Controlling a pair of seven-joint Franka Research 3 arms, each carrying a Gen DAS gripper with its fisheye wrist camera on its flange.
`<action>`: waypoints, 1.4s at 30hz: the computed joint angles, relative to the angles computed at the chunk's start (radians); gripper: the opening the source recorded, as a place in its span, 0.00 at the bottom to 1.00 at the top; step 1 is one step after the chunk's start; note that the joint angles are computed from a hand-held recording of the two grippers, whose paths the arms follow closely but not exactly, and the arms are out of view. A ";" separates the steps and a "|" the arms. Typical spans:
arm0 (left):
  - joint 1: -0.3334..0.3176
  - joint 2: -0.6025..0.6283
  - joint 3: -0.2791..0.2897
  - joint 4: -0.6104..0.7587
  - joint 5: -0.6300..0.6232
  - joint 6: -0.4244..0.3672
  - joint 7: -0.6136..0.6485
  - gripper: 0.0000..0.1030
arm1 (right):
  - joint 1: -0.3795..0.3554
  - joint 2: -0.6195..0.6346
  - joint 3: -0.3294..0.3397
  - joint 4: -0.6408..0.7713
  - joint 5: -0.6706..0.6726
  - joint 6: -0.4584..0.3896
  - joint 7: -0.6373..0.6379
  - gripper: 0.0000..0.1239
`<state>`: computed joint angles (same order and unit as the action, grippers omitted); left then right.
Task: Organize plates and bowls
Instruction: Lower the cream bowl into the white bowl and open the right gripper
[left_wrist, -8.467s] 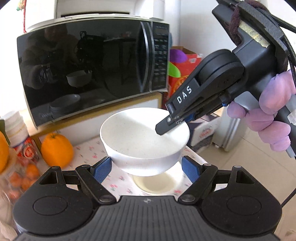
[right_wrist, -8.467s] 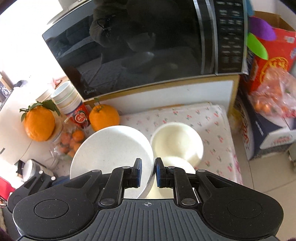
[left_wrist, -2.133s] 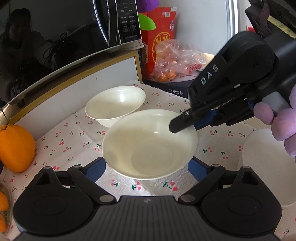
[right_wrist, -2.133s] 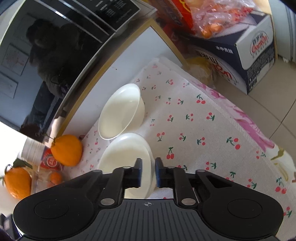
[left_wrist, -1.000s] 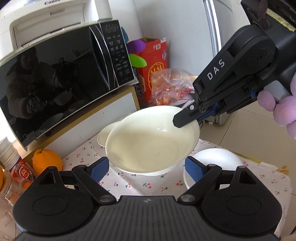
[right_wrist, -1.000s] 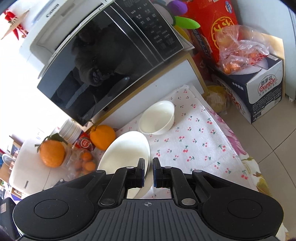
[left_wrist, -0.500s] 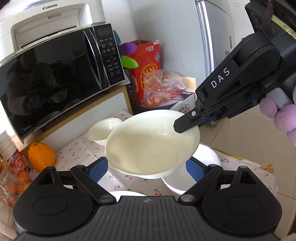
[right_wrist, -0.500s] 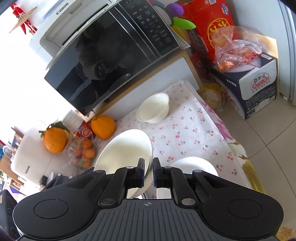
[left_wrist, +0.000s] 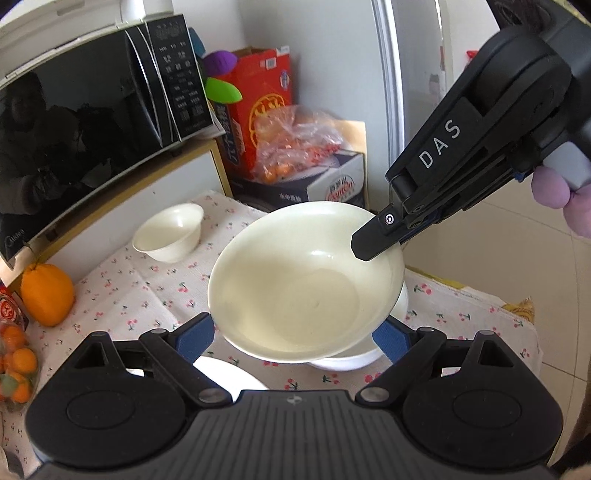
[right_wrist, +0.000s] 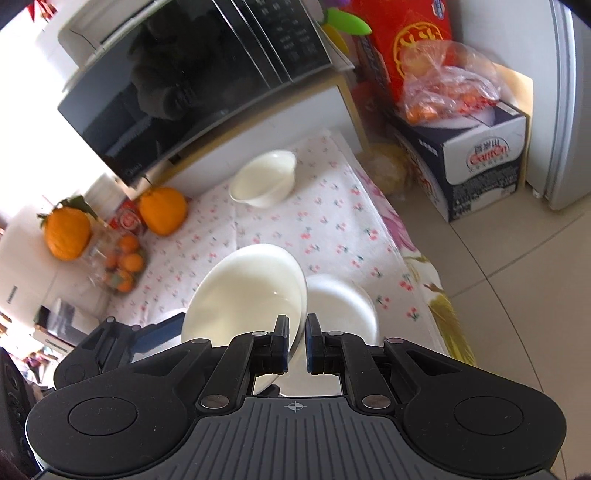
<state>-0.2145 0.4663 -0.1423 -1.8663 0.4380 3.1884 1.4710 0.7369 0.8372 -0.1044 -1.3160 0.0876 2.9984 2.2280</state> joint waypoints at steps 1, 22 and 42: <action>-0.007 0.000 0.005 -0.003 0.002 -0.002 -0.001 0.88 | 0.003 0.001 -0.005 0.003 -0.002 -0.014 0.003 0.08; 0.026 0.029 -0.056 0.032 -0.026 -0.072 0.059 0.90 | 0.009 0.049 -0.036 0.114 -0.157 -0.224 0.119 0.09; -0.030 0.023 -0.001 0.035 0.006 -0.092 0.072 0.98 | 0.002 0.073 -0.026 0.168 -0.230 -0.299 0.147 0.11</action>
